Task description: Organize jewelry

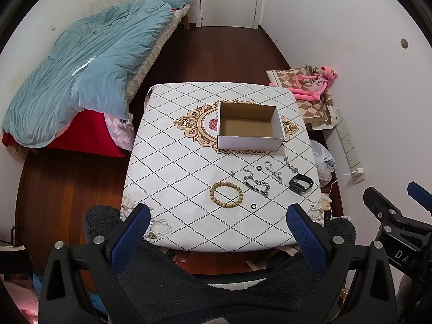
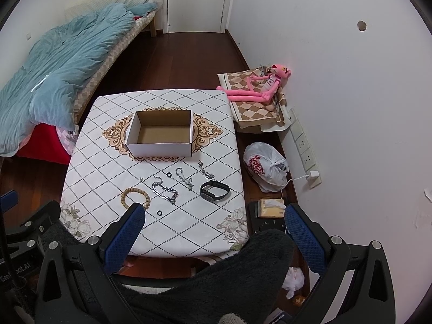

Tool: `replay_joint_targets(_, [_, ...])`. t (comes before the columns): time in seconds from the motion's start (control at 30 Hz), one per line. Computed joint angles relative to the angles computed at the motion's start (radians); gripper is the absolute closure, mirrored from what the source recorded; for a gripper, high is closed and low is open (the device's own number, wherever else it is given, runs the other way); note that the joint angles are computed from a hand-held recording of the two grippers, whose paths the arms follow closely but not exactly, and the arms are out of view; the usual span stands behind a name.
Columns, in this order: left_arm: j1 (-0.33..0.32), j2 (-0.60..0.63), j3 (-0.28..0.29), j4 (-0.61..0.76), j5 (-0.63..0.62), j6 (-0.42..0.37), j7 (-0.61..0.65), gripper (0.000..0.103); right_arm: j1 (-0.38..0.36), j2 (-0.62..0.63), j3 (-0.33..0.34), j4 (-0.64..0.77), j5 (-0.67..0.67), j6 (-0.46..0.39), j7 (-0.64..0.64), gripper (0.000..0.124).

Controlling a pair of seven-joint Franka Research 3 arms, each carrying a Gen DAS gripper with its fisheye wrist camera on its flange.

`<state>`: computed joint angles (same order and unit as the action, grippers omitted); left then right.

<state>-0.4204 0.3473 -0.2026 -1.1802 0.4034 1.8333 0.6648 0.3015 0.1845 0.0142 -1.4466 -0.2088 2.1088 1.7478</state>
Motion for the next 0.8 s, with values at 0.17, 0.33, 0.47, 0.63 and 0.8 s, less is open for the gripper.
replay_joint_targets(0.17, [0.002,-0.013,0.001,-0.017,-0.005,0.006,-0.003,0.000,0.003,-0.009,0.002,-0.013,-0.002,0.004,0.005,0.021])
replay_joint_targets(0.33, [-0.007,0.013,0.001,0.029,0.005,-0.013,-0.004,0.000,0.006,-0.010,0.006,-0.011,-0.004,0.002,0.004,0.021])
replay_joint_targets(0.47, [0.015,-0.040,-0.003,-0.065,-0.006,0.035,-0.004,0.000,0.007,-0.010,0.005,-0.012,-0.003,0.012,0.009,0.021])
replay_joint_targets(0.63, [0.022,-0.020,-0.001,-0.060,-0.004,0.033,-0.001,0.000,0.006,0.026,-0.001,0.005,-0.002,0.018,0.036,0.021])
replay_joint_targets(0.8, [0.023,0.029,0.014,-0.045,0.019,0.015,-0.009,0.000,0.004,0.097,-0.016,0.045,0.013,0.008,0.059,0.021])
